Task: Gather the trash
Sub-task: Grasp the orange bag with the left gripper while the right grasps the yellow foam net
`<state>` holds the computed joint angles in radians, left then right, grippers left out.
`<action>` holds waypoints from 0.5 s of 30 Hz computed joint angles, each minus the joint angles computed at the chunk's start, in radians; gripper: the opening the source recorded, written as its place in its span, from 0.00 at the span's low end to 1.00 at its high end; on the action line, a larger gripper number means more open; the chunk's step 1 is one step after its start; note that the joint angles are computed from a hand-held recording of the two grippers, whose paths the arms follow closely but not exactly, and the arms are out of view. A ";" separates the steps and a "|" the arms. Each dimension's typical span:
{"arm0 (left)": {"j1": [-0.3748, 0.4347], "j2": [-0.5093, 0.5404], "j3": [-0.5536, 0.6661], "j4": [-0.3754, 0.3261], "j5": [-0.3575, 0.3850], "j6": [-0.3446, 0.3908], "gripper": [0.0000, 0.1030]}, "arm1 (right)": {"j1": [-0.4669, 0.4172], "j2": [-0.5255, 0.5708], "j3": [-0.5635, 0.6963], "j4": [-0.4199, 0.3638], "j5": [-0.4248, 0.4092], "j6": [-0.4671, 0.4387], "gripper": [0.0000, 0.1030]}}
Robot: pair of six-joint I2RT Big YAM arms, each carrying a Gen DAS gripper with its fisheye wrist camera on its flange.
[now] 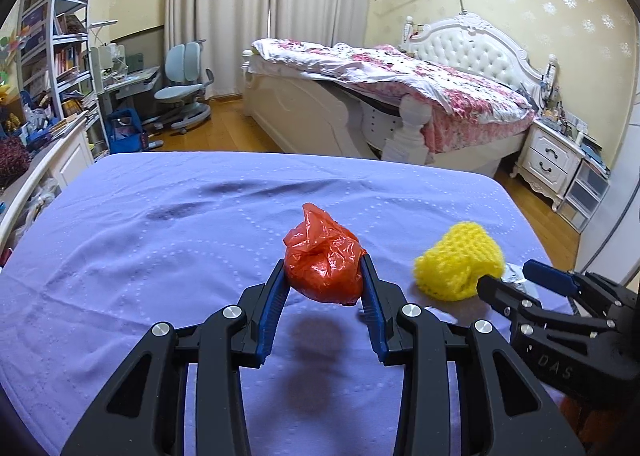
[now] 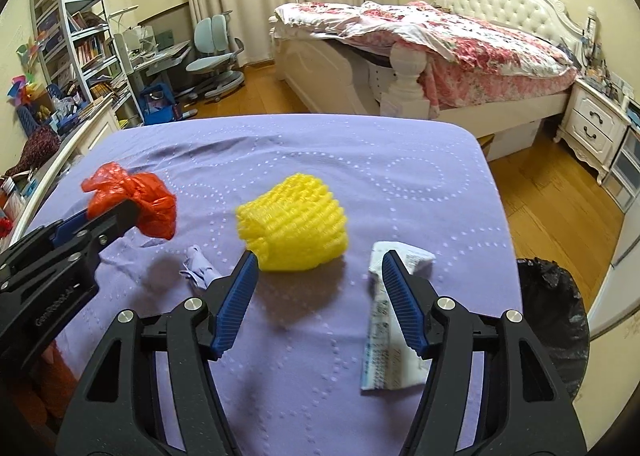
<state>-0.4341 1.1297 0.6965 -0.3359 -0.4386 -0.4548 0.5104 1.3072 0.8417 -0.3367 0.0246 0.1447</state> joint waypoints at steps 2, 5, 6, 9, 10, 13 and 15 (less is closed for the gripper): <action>0.006 -0.004 -0.006 -0.005 -0.011 0.001 0.37 | 0.009 0.017 0.014 -0.002 0.001 0.001 0.67; 0.032 -0.012 -0.019 -0.008 -0.007 0.006 0.37 | 0.027 0.051 0.040 -0.004 0.019 -0.001 0.68; 0.042 -0.015 -0.025 -0.010 -0.001 0.002 0.37 | 0.032 0.068 0.052 -0.009 0.025 -0.002 0.69; 0.059 -0.025 -0.041 -0.011 0.011 -0.006 0.37 | 0.039 0.102 0.079 -0.039 0.026 0.002 0.70; 0.064 -0.028 -0.047 -0.009 0.014 -0.008 0.37 | 0.042 0.109 0.084 -0.045 0.030 0.005 0.70; 0.072 -0.031 -0.056 -0.010 0.025 -0.018 0.37 | 0.053 0.113 0.086 -0.043 0.050 0.010 0.65; 0.073 -0.033 -0.061 -0.012 0.031 -0.025 0.37 | 0.063 0.115 0.084 -0.037 0.063 0.008 0.59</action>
<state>-0.3609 1.0968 0.6359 -0.3477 -0.4072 -0.4794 0.5731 1.4220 0.9253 -0.3739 0.0875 0.1527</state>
